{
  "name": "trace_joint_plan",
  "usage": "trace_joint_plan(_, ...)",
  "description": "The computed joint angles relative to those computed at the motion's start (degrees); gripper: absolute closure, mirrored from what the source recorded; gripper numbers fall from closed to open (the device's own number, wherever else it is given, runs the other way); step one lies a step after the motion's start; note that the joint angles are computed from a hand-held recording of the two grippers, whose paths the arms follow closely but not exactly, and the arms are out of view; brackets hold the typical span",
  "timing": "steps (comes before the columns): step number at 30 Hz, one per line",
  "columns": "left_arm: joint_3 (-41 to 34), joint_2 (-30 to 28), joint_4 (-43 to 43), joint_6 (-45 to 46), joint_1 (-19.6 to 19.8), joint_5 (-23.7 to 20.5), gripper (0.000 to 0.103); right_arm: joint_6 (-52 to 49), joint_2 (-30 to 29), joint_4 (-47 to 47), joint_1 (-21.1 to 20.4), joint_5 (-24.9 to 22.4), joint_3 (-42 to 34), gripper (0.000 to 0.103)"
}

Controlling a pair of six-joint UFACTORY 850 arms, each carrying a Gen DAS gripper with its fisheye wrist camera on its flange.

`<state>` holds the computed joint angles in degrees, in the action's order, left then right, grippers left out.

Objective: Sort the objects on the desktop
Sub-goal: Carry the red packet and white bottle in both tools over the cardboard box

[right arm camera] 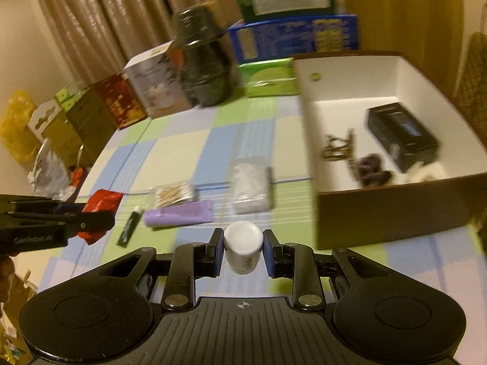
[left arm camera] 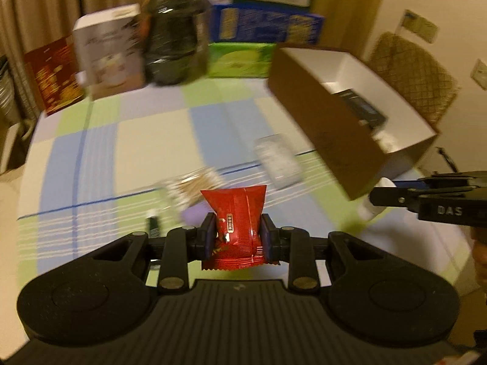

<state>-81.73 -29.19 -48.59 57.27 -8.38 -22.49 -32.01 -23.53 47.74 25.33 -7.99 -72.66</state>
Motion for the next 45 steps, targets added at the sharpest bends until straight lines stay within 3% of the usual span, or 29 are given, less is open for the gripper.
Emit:
trace_joint_plan(5,-1.0,0.1,-2.4,2.5,-3.3,-0.5,0.078,-2.4,3.4,2.3,-3.1,1.3,2.9,0.079)
trace_joint_plan(15,-7.8,-3.7,-4.6,3.4,-10.3,-0.9,0.078,-25.4,6.1,22.0,-10.9,0.7,3.6,0.079)
trace_joint_plan(21,-14.9,-8.0,0.8,-3.7,-14.0,0.2,0.078,-36.8,4.7,30.3,-14.6,-1.7,1.2,0.079)
trace_joint_plan(26,-22.0,-12.5,11.9,-16.6,-16.5,0.0,0.078,-37.5,1.9,28.4,-16.6,-3.8,-2.0,0.079)
trace_joint_plan(34,-38.3,-23.2,33.6,-39.6,-19.2,-7.0,0.078,-33.4,-4.0,22.4,-19.0,-8.7,-8.5,0.079)
trace_joint_plan(45,-55.0,-34.3,43.4,-48.6,-20.9,-17.2,0.078,-27.6,-8.4,17.4,-20.6,-13.6,-12.9,0.079)
